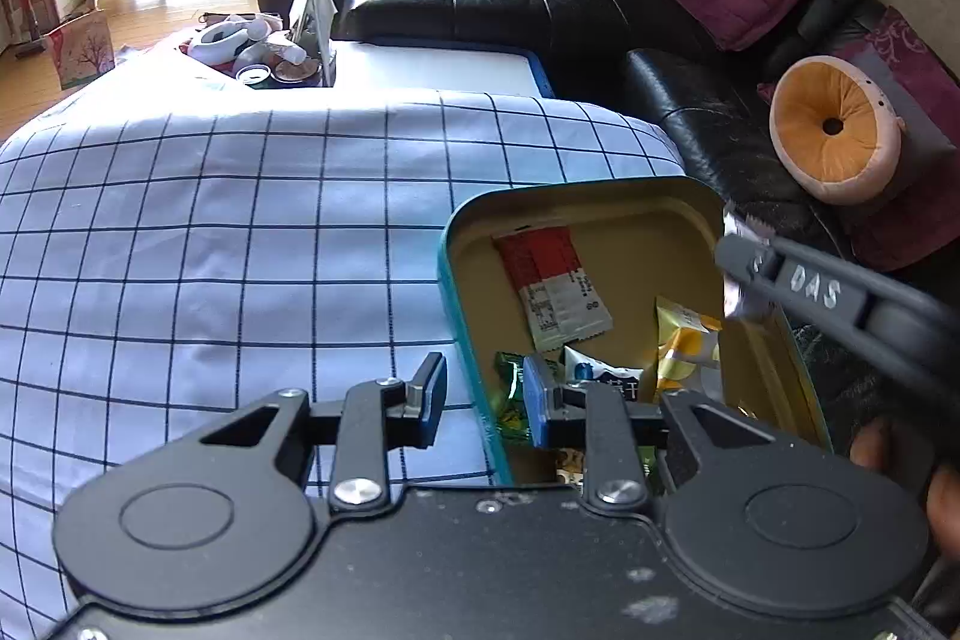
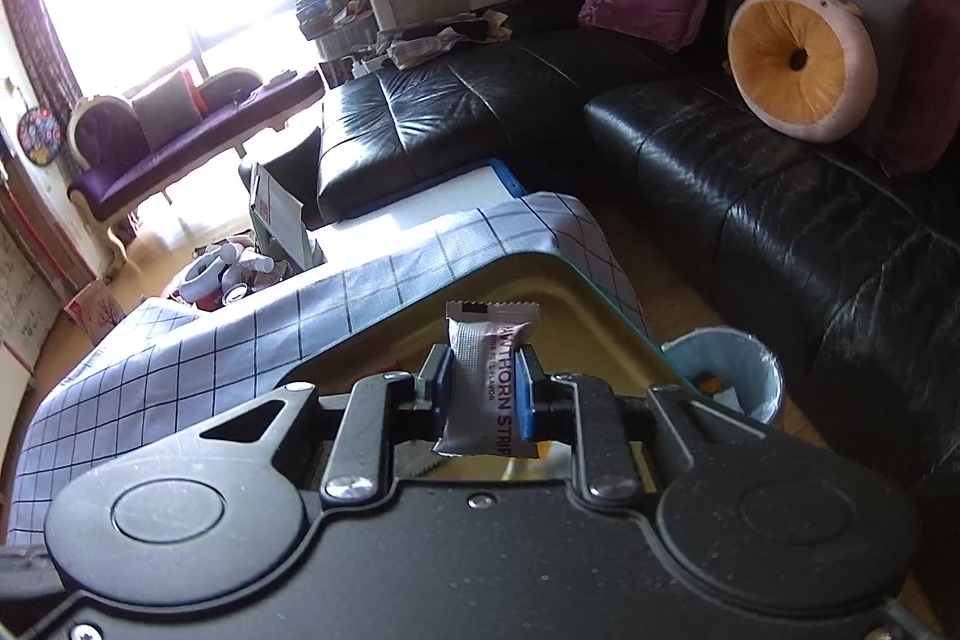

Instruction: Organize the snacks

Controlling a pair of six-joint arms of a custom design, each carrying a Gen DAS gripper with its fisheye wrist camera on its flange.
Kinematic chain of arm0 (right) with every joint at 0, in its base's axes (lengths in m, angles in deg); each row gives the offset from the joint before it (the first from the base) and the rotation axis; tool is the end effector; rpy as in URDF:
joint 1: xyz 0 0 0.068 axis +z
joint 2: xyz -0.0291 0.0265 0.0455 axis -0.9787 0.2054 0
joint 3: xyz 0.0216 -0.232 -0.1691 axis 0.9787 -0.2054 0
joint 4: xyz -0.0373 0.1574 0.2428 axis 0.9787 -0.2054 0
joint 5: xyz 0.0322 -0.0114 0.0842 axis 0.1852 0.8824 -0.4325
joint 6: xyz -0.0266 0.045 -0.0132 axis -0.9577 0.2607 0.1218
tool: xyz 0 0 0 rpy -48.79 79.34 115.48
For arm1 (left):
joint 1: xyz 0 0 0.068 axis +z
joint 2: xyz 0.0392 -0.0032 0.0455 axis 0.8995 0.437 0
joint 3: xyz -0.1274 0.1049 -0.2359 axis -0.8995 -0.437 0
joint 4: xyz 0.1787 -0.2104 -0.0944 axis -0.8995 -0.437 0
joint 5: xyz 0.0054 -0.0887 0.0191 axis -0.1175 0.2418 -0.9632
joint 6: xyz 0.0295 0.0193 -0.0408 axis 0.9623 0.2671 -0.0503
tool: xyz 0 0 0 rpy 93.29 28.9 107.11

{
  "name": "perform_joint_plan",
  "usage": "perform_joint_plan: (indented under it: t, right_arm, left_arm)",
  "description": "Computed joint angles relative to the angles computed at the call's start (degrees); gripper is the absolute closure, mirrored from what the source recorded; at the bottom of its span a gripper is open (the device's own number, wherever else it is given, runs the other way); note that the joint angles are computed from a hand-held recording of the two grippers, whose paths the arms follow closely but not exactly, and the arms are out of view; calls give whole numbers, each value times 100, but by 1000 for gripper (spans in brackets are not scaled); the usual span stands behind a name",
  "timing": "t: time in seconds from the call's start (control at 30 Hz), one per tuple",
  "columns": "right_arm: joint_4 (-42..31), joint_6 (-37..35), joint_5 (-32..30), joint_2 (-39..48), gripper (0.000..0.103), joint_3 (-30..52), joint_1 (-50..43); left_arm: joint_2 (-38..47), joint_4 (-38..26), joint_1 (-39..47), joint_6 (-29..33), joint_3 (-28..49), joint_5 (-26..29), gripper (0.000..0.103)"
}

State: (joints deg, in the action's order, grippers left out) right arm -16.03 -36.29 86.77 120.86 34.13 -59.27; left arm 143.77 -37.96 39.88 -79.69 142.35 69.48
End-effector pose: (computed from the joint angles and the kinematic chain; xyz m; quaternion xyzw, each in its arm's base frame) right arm 0.3089 0.1028 0.1911 0.0246 0.8994 0.1104 0.4223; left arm 0.3026 -0.1295 0.2021 -0.1062 0.9446 -0.0750 0.3013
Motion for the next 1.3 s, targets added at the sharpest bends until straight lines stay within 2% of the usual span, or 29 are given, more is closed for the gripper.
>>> perform_joint_plan:
  t: [0.17,0.37,0.63,0.87,1.1,1.3]
  right_arm:
    - [-242,-188,426,56,70,222,167]
    - [-331,-138,506,-415,70,-196,281]
    - [-905,205,713,-1221,70,-757,465]
    - [-1185,545,1537,-1879,70,-1194,897]
    - [-1408,841,1582,-2156,70,-1410,1001]
    - [-1498,1009,1617,-2048,70,-1480,1118]
  left_arm:
    - [-128,-108,10,10,-61,-55,76]
    - [-297,-202,-110,15,-140,-135,75]
    - [-651,-345,-505,4,-348,-575,72]
    - [-970,-393,-679,111,-598,-731,72]
    - [-1228,-390,-706,155,-820,-763,72]
    - [-1345,-333,-851,270,-1027,-829,72]
